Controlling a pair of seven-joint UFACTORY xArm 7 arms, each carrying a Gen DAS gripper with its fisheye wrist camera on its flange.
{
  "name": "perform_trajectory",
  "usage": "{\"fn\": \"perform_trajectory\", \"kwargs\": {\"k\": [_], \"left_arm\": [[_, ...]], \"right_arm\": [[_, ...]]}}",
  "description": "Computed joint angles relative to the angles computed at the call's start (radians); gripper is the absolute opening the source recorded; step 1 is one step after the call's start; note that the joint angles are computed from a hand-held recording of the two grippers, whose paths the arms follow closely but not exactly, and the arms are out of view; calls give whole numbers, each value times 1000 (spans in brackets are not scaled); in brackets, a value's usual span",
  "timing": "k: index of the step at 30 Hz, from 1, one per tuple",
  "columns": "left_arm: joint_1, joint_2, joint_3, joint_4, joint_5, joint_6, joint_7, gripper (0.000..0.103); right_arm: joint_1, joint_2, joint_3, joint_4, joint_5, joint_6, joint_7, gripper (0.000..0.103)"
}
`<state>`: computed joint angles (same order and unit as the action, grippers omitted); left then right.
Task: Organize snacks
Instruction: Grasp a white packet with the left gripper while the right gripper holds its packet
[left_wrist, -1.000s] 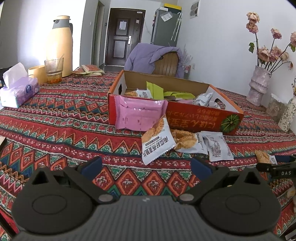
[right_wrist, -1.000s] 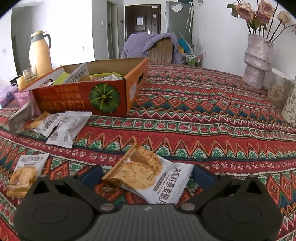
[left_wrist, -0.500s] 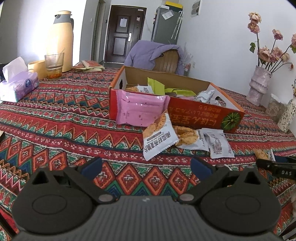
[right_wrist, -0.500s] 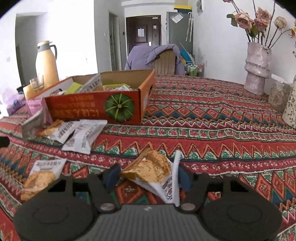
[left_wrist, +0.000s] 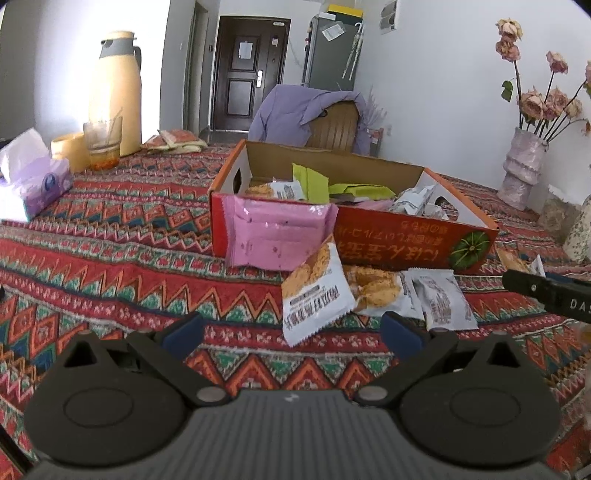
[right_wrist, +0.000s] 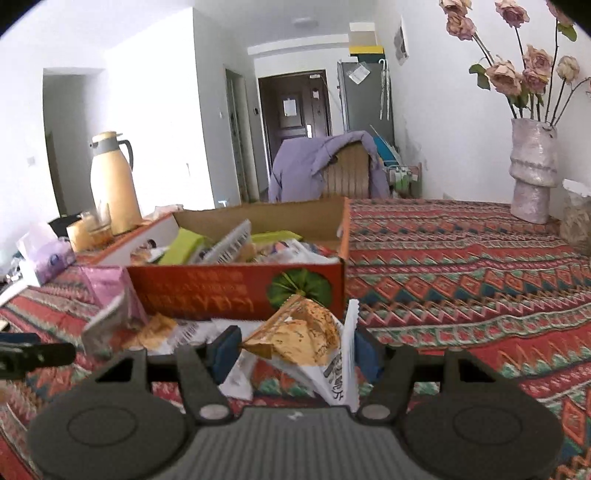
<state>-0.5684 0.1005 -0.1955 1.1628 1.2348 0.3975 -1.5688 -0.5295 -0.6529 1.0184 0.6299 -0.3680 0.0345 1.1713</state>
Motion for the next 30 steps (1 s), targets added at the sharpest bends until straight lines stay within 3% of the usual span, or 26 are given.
{"fn": "perform_trajectory", "kwargs": {"k": [6, 9, 12, 17, 22, 30], "left_arm": [[-48, 83, 8, 109, 26, 102, 34, 103], [-83, 129, 21, 161, 38, 162, 59, 100], [-100, 173, 37, 211, -12, 195, 100, 85], [-109, 186, 74, 218, -77, 164, 110, 61], [-82, 169, 88, 188, -111, 61, 116, 21], [-82, 129, 103, 151, -34, 9, 50, 13]], "right_arm": [[-144, -25, 125, 18, 37, -116, 52, 65], [-166, -32, 146, 4, 76, -149, 44, 65], [-162, -19, 147, -14, 109, -173, 31, 65], [-148, -3, 143, -30, 140, -193, 6, 65], [-135, 12, 142, -31, 158, -188, -22, 65], [-142, 8, 152, -30, 174, -186, -30, 65]]}}
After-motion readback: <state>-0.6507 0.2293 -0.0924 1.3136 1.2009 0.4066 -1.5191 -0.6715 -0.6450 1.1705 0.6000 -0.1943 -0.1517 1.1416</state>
